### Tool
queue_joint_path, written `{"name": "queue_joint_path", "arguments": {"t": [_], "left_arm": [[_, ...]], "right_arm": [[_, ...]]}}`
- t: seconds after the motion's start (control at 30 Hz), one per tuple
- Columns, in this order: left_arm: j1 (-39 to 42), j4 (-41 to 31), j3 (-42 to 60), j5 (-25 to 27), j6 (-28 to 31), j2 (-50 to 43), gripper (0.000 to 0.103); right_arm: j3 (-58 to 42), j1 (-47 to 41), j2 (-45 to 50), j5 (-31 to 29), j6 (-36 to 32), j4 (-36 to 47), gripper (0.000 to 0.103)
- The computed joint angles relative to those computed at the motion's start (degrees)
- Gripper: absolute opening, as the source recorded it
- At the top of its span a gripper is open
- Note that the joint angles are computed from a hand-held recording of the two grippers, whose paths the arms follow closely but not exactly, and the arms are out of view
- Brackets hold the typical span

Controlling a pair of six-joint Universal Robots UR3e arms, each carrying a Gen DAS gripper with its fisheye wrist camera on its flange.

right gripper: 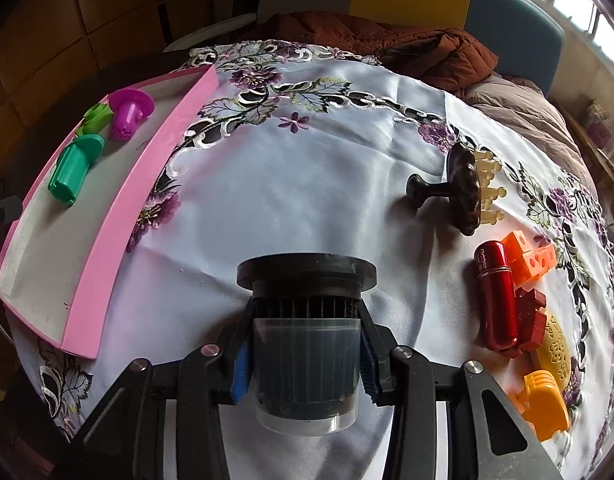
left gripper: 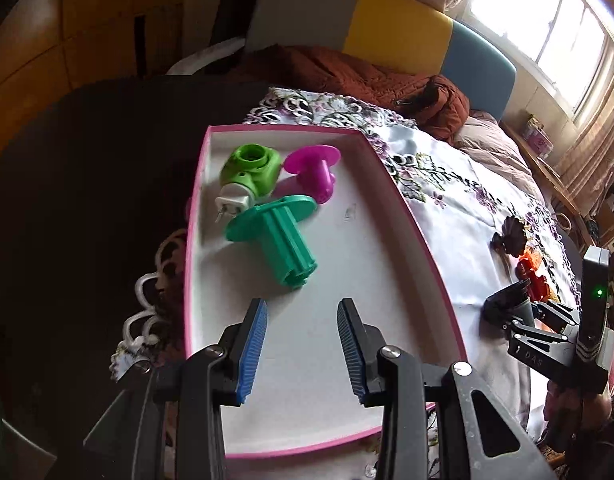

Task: Organize rigid objects
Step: 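Carry the black-and-clear cup into the tray and open the right gripper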

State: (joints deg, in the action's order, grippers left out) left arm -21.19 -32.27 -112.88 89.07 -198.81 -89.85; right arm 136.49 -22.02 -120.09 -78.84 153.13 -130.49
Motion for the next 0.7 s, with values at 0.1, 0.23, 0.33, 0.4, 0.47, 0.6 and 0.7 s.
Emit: {"name": "queue_joint_path", "arguments": {"t": [0.1,0.23,0.33,0.4,0.47,0.6,0.7], "left_arm": [[0.87,-0.45,-2.02,0.73,-0.40,2.33,0.036],[1.79,-0.22,-4.45,1.60,-0.25,4.91,0.036],[2.68,0.48,-6.47,1.61,0.37,6.80,0.036],[3.41,0.77,-7.56,1.19,0.57,7.76,0.036],[4.09,1.27,-8.53,0.63,0.74,8.48,0.036],[4.82,1.54,-9.50,-0.14,0.76,9.30,0.036],[4.79,1.56,-9.69,0.24,0.64,9.85,0.036]], "right_arm": [[0.71,0.16,-0.47,-0.21,0.25,-0.92,0.043],[1.10,-0.01,-0.80,0.00,0.98,-1.27,0.043],[0.46,-0.10,-0.57,0.23,1.66,-0.68,0.043],[-0.84,0.06,-0.19,0.41,2.97,0.54,0.043],[-1.80,0.58,-1.21,1.48,4.32,1.10,0.043],[-5.55,5.34,1.35,2.32,9.05,0.51,0.043],[-9.17,10.82,5.32,2.38,12.79,-1.67,0.043]]}}
